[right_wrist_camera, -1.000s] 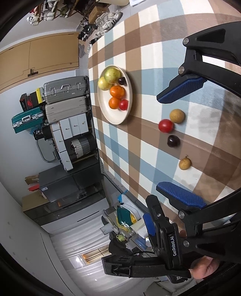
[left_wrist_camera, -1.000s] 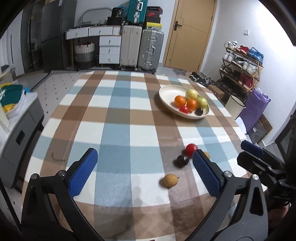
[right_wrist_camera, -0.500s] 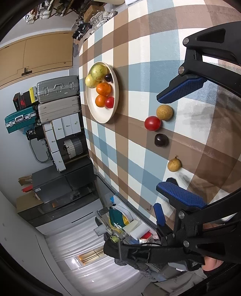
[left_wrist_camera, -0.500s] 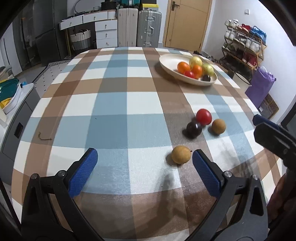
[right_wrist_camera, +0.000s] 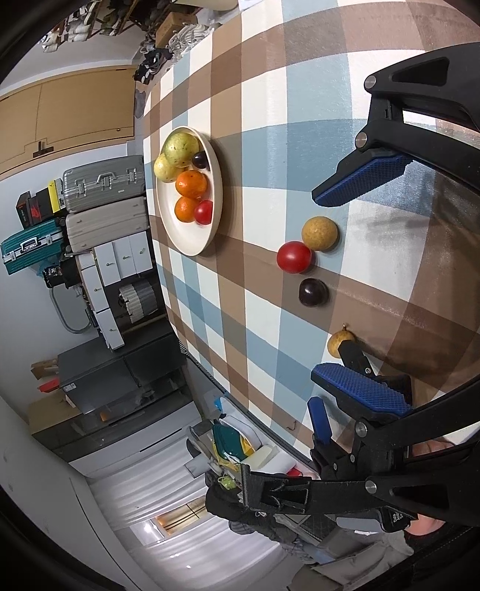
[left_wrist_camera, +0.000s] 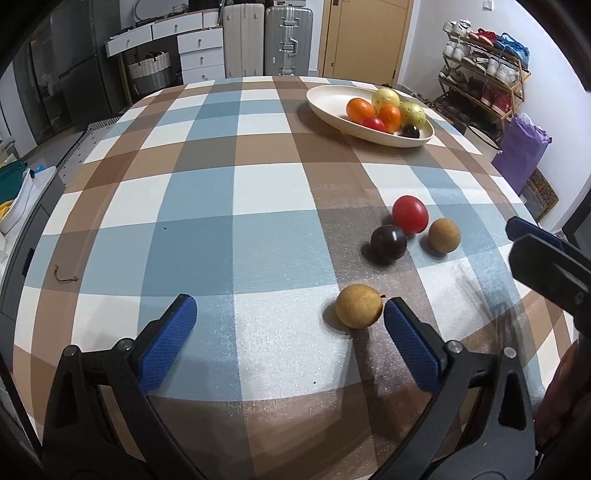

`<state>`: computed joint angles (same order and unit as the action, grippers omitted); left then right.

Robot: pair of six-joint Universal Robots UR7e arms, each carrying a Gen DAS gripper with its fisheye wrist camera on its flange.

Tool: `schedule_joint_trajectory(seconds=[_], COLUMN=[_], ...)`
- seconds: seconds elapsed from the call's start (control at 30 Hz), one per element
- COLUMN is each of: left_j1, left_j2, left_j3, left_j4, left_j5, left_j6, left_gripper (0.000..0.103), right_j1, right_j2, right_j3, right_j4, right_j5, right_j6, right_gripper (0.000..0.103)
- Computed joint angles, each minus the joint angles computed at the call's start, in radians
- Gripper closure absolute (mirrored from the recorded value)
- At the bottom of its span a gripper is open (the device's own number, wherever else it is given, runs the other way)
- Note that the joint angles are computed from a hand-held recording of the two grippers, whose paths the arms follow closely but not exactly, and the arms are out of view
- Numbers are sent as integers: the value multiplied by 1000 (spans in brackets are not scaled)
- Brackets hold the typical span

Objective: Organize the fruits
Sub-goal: 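Grasp the small tan pear-shaped fruit with the left gripper, then grasp the round tan fruit with the right gripper while the left holds its fruit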

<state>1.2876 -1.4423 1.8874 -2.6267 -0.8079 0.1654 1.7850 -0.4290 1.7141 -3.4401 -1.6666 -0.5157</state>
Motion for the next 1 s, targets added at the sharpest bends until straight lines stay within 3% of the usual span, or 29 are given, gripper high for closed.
schedule_joint_trajectory(seconds=[0.17,0.23,0.33,0.37,1.0], left_j1=[9,16,22,29,44], left_j2=[-7,-13,-21,-23,-65], left_j3=[-4,-9,-7,-15,-17], left_j4=[16,38,52,68,109], left_j5=[-53,-86,-121,-148,-229], left_j6=[10,7,23,25,23], left_gripper=[22,38,74,79,79], right_j1=[-4,-5,-5,-6,-15], right_j2=[-1,0,1,1,35], right_j3=[0,-4,-7,-8,-104], right_j4=[7,14,18,18,128], right_j5=[-3,-7,-8,-7,-41], right_j6=[7,11,13,13,42], right_gripper=[15,15,15,15,15])
